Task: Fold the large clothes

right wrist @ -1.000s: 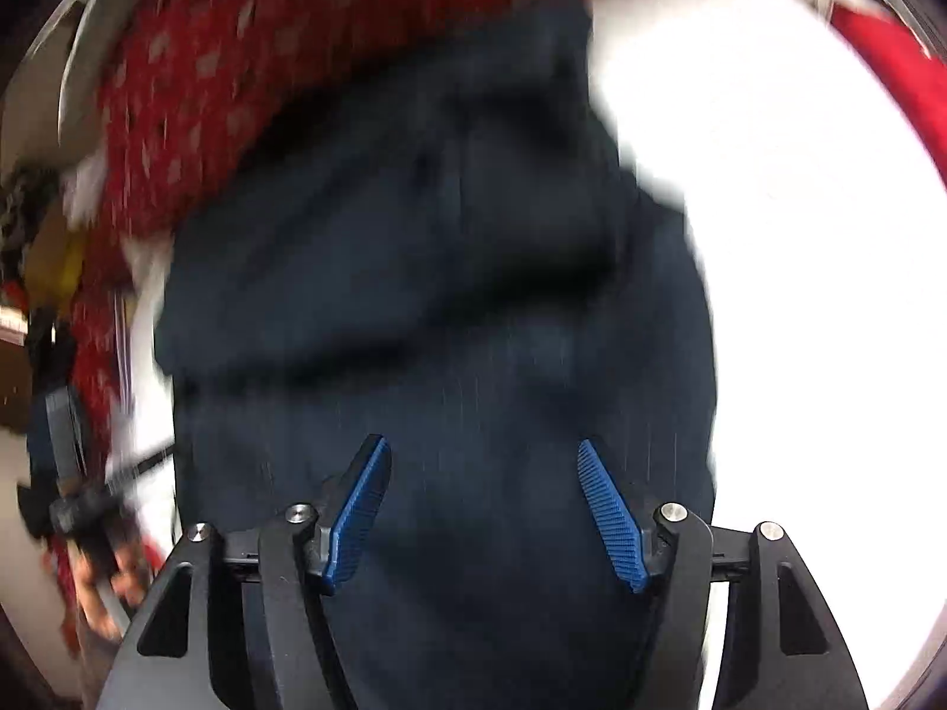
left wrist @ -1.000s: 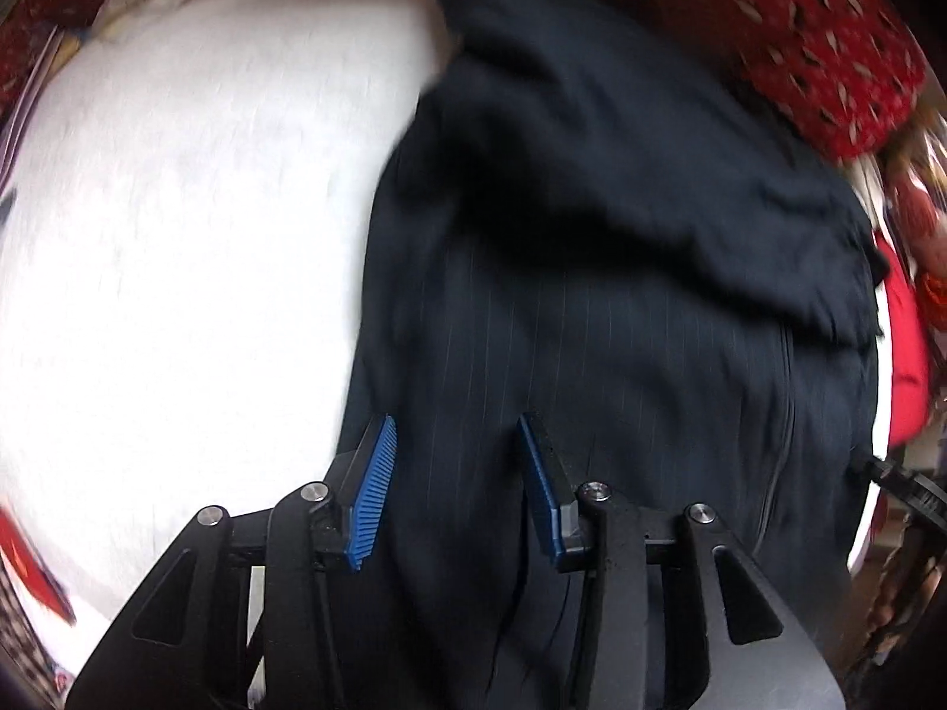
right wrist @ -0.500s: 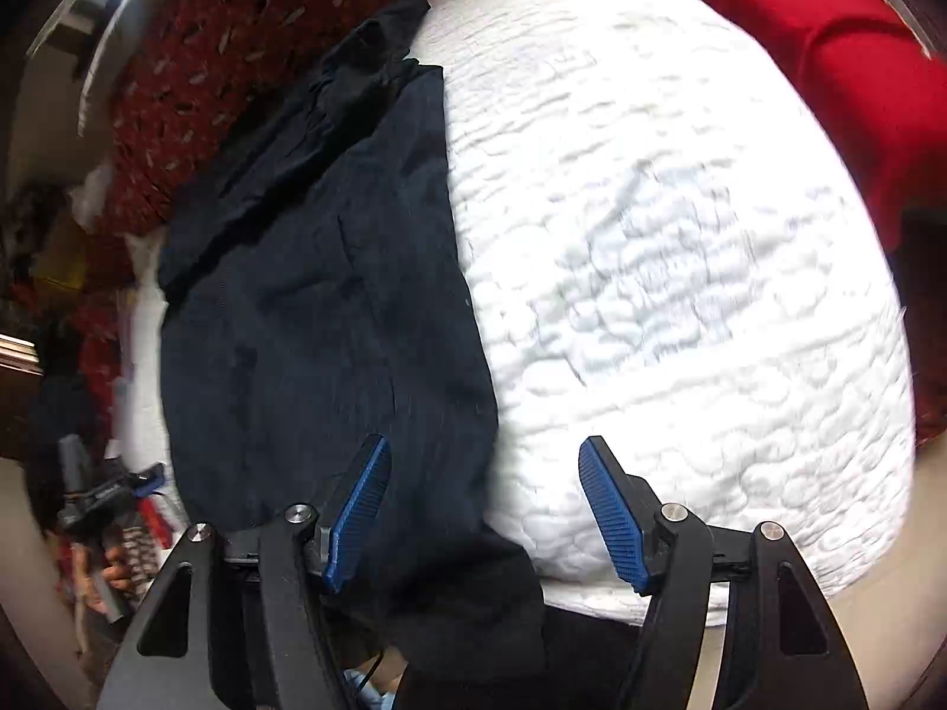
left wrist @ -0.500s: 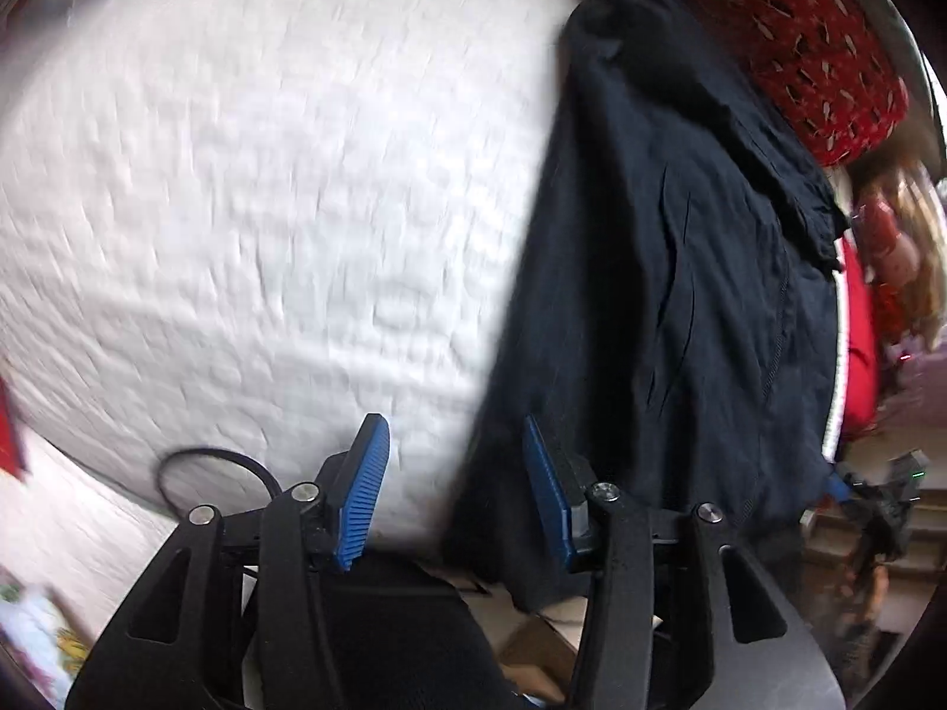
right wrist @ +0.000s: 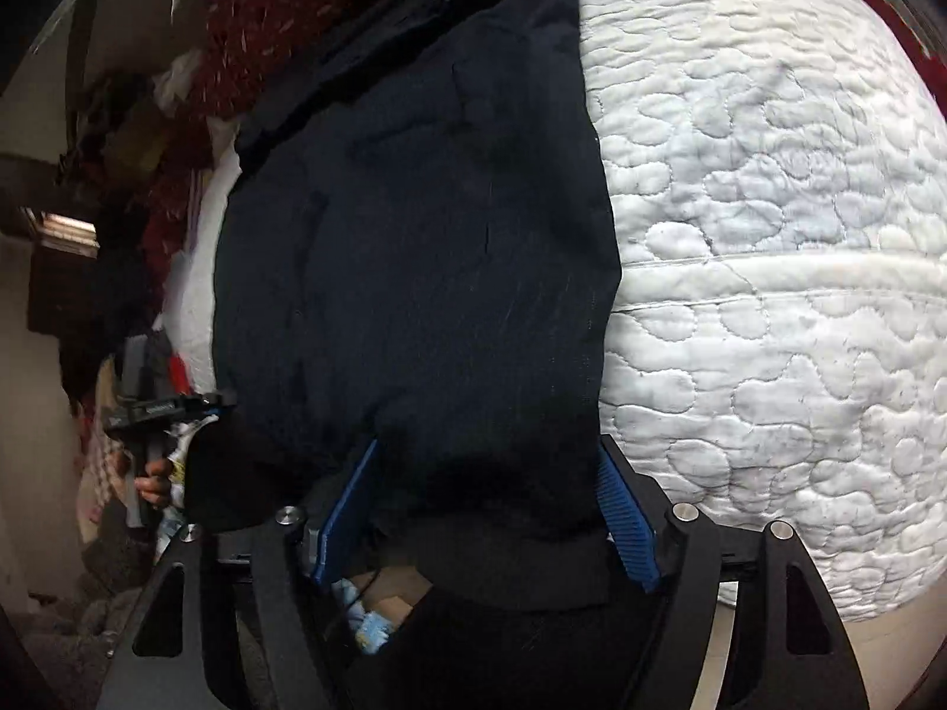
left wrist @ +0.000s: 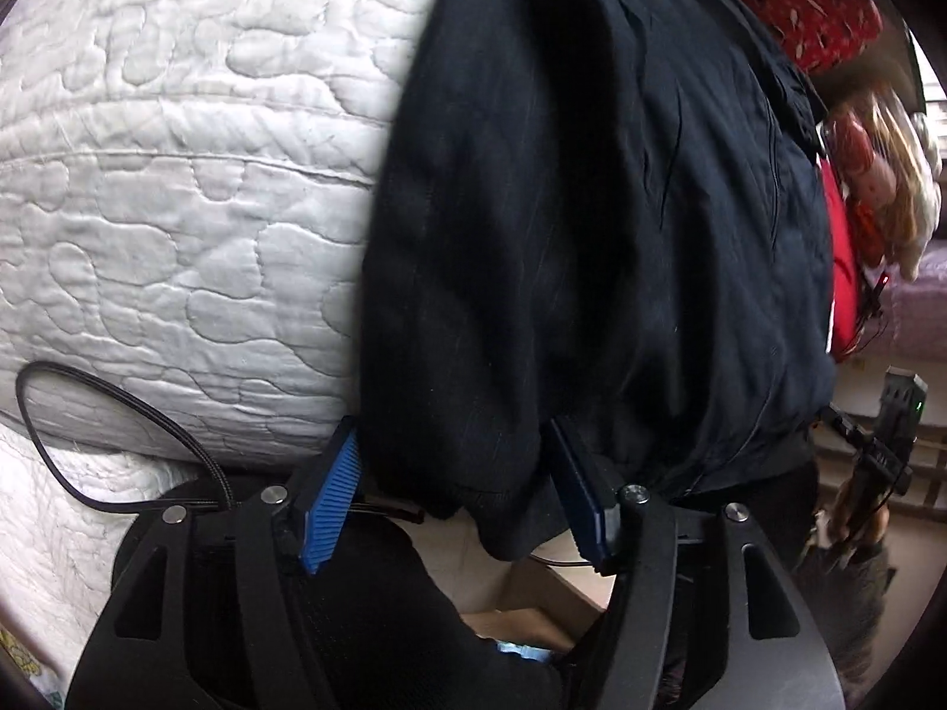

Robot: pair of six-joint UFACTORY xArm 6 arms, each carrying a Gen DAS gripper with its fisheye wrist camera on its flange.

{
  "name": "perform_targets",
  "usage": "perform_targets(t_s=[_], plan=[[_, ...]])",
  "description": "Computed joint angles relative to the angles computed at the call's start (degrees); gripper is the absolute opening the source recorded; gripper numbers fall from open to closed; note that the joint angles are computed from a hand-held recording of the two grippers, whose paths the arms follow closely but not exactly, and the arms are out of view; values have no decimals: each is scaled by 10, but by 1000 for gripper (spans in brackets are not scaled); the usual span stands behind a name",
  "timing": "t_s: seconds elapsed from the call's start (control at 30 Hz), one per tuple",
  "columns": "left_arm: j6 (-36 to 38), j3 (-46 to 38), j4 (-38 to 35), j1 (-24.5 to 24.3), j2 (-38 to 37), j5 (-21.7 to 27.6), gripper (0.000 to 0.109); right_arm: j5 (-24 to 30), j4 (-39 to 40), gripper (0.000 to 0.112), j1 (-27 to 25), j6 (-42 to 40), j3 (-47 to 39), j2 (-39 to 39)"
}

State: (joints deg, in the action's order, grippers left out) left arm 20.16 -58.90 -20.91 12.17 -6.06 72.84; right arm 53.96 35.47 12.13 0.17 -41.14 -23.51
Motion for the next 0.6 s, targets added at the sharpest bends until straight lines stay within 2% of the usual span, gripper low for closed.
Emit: perform_targets(t_s=[0.07,0.13,0.23,0.27,0.3,0.33,0.37,0.43,0.6], plan=[[-3,1,-7,-2,-1,-3,61,-2,-57,73,2,25,2,-6],[3,1,-12,8,0,1,62,3,-35,73,-14,12,16,-15],[8,13,-15,12,-10,-14,62,51,-40,73,-27,-21,15,-16],[12,23,-20,10,-21,-28,55,60,-45,70,-24,-32,12,-14],[17,30,-22,8,-28,-36,33,65,-46,59,-20,-40,6,-11],[35,31,-39,13,-33,-27,19,63,-53,33,-13,-44,4,-12],[51,22,-74,27,-32,3,11,61,-46,21,-7,-51,2,-14],[61,17,-104,39,-47,18,11,46,-26,12,3,-69,11,-37],[88,-17,-208,73,-73,65,11,22,56,9,1,-133,33,-118]])
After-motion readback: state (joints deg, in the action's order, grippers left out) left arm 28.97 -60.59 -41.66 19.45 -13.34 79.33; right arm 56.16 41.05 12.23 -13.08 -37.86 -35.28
